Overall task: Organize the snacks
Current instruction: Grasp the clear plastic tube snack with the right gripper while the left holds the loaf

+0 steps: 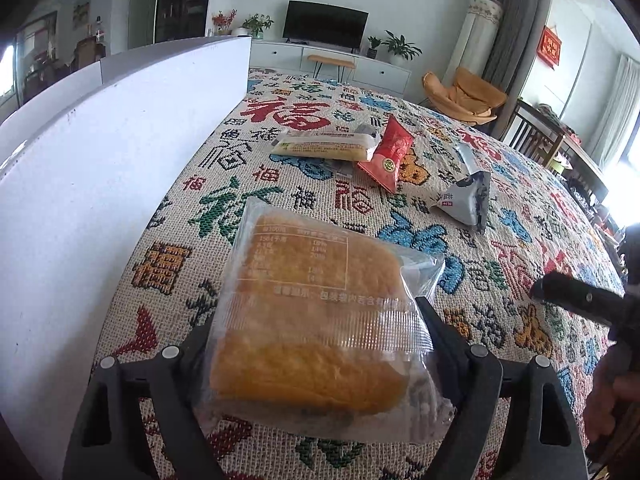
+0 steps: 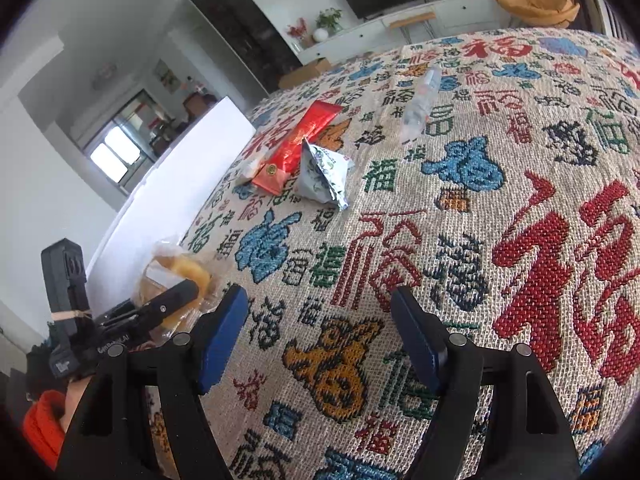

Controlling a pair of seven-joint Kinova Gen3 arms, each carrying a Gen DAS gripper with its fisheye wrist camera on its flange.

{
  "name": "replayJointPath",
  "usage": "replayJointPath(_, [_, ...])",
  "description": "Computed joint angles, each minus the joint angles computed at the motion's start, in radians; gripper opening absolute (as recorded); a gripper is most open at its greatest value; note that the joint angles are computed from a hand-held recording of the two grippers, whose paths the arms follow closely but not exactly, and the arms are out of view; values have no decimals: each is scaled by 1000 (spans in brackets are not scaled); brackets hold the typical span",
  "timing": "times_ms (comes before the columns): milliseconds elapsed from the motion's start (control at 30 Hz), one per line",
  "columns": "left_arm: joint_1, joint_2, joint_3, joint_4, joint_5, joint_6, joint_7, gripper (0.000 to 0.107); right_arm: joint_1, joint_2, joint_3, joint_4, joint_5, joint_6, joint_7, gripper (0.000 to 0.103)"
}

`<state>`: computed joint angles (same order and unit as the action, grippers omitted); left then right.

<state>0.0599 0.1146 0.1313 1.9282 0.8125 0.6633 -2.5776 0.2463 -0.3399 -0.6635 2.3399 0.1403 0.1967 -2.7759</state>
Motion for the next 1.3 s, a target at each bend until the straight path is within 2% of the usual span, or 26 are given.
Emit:
replayJointPath(100, [-7,10,-1,-8,10,16,-4,86,-39,26,107,-85,49,115,22,77])
replayJointPath(167, [-8,11,0,-8,10,13,-6,86,4,63,132,-162,96,196,42,77])
replayJointPath(267, [-7,11,1,-7,11,10,-8,86,65,192,170,-299,127,318,120,75])
replayJointPath(333, [-8,12,2,-6,13,8,-10,86,43,274,241,-386,124,399,166,58])
replayJointPath(367, [-8,13,2,-6,14,7,-11,86,20,311,287,-429,98,440,199,42])
replayJointPath(400, [-9,13,3,-6,16,9,-12,86,0,342,333,-467,57,473,235,36])
replayJointPath(467, [-11,16,3,-7,21,12,-16,86,2,390,372,-514,-21,503,299,36])
replayJointPath(533, [-11,16,3,-8,21,12,-16,86,-32,427,416,-552,-47,536,328,36])
replayJointPath(633, [-11,16,4,-8,21,12,-15,86,-86,473,445,-610,-17,599,332,36])
replayJointPath(700, [-11,16,3,-8,21,12,-15,86,-128,504,460,-648,24,661,319,30])
replayJointPath(733, [-11,16,4,-8,21,12,-14,86,-164,508,479,-654,62,678,300,24])
replayJointPath(800, [-11,16,4,-8,20,12,-14,86,-205,515,501,-669,92,707,296,19])
replayJointPath(933, [-11,16,3,-8,21,12,-14,86,-236,475,535,-636,45,672,348,19])
replayJointPath(1133, [-10,15,4,-8,19,11,-12,86,-283,372,571,-547,-97,653,512,19])
replayJointPath(1300, [-10,15,4,-8,18,11,-11,86,-379,286,569,-461,-98,644,482,19])
